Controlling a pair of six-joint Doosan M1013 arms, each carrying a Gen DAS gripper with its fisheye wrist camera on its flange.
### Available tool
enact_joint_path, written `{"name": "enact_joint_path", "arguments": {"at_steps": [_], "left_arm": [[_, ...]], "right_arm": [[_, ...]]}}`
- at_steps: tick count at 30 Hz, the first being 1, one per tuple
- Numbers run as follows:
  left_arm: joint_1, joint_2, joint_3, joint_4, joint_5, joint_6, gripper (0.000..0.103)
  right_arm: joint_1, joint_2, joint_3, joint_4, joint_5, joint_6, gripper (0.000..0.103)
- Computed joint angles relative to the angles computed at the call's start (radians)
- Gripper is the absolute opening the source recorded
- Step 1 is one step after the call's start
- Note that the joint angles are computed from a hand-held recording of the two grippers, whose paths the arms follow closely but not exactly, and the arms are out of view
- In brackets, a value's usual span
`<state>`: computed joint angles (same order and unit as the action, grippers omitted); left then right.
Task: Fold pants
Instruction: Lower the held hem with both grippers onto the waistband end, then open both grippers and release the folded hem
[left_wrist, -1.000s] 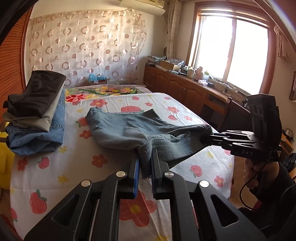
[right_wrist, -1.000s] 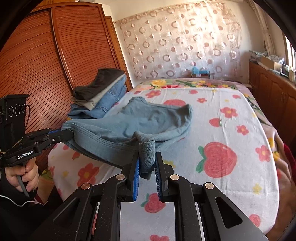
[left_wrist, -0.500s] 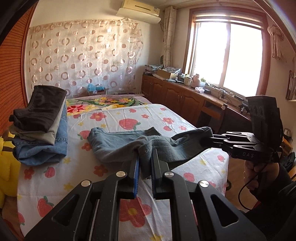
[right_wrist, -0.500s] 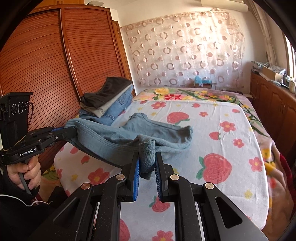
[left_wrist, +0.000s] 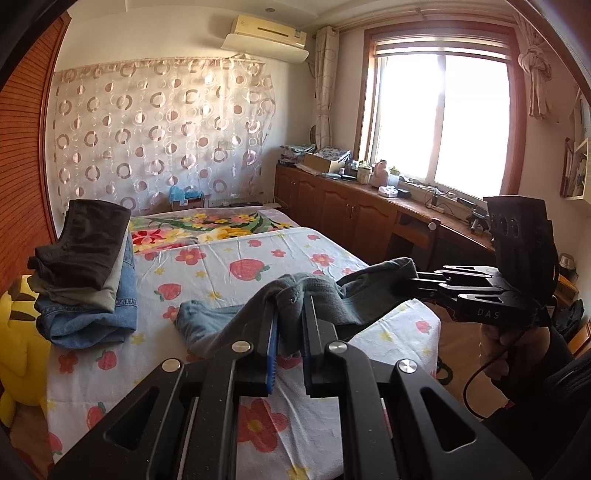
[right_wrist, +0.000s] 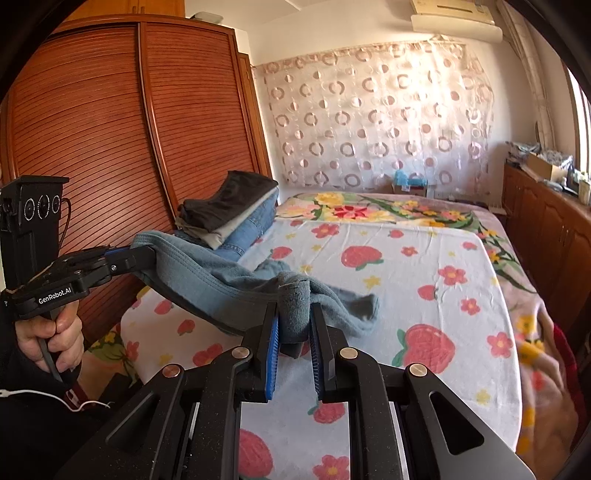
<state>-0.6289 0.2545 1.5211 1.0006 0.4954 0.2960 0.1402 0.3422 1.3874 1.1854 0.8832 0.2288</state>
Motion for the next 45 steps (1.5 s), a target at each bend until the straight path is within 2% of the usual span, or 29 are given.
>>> {"name": "enact_joint_path", "arguments": {"at_steps": [5, 11, 15, 25, 32, 37, 39, 41, 45], "left_arm": [[0.007, 0.003, 0.001, -0.008, -0.008, 0.003, 0.012], [0.034, 0.031, -0.01, -0.18, 0.0, 0.131, 0.012], [0.052, 0.051, -0.017, -0.25, 0.013, 0.167, 0.012], [0.08, 0.087, -0.061, -0.252, 0.027, 0.157, 0.012], [0.095, 0.127, -0.102, -0.279, 0.067, 0.192, 0.013], [0.096, 0.146, -0.11, -0.286, 0.111, 0.196, 0.022], [0.097, 0.146, -0.106, -0.286, 0.114, 0.192, 0.037], [0.099, 0.142, -0.097, -0.289, 0.104, 0.186, 0.046], [0.105, 0.141, -0.096, -0.377, 0.125, 0.265, 0.047]], "right_arm": [[0.0, 0.0, 0.007, 0.012, -0.003, -0.028, 0.015], [0.017, 0.036, -0.028, -0.063, -0.016, 0.043, 0.015], [0.033, 0.071, -0.069, -0.127, -0.017, 0.117, 0.015], [0.078, 0.139, -0.17, -0.21, -0.056, 0.225, 0.015], [0.105, 0.192, -0.243, -0.292, -0.07, 0.32, 0.015], [0.118, 0.216, -0.274, -0.352, -0.06, 0.374, 0.015], [0.121, 0.217, -0.275, -0.363, -0.061, 0.382, 0.015], [0.121, 0.219, -0.275, -0.368, -0.061, 0.386, 0.015], [0.118, 0.218, -0.274, -0.359, -0.059, 0.382, 0.015]]}}
